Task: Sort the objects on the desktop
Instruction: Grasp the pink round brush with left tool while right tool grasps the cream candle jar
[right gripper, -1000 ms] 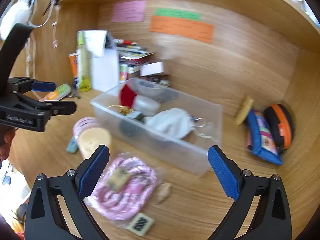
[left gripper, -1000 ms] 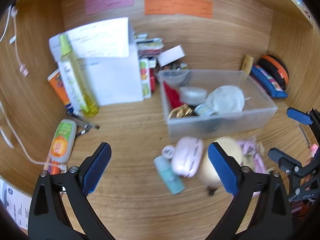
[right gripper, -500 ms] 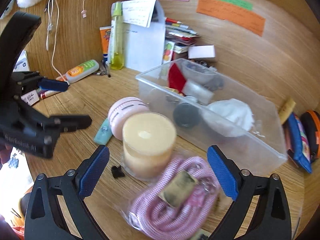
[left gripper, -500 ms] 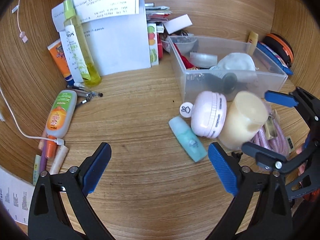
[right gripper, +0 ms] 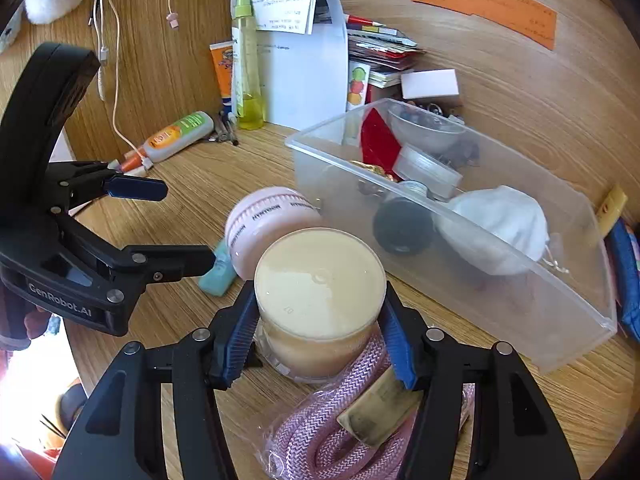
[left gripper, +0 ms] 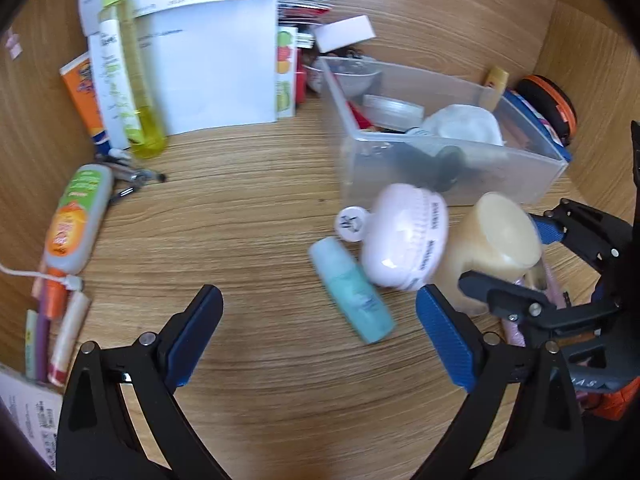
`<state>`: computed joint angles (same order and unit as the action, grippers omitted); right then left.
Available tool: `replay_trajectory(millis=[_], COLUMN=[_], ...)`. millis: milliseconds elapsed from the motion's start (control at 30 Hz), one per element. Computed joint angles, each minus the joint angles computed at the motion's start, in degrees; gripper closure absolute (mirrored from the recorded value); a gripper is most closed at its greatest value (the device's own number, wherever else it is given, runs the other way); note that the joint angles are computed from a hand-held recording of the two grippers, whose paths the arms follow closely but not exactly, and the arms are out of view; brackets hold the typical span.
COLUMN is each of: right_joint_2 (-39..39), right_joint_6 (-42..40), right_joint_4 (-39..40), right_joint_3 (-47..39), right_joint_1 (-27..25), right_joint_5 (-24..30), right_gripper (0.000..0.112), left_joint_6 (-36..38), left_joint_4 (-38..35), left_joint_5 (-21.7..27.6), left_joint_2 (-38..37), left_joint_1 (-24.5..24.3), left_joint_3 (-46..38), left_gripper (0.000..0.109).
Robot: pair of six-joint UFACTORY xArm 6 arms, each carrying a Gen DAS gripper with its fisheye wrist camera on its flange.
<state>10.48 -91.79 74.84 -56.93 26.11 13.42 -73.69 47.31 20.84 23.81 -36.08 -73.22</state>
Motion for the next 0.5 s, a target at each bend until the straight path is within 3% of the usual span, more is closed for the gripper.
replay_trajectory(millis=[500], right_joint_2=[-0.7], right_joint_6=[3.4], right_joint_4=[-1.8], right_joint_3=[-0.5], right_joint_1=[-3.2], right_joint_5=[3.3], right_gripper=[0.059], left_joint_6=[9.8], left_joint_4=[-8.3], left_joint_5=[-1.6], left_joint_2=[8.1], left_joint_1=[0.4], left_joint_3=[-10.1], left_gripper=[0.01])
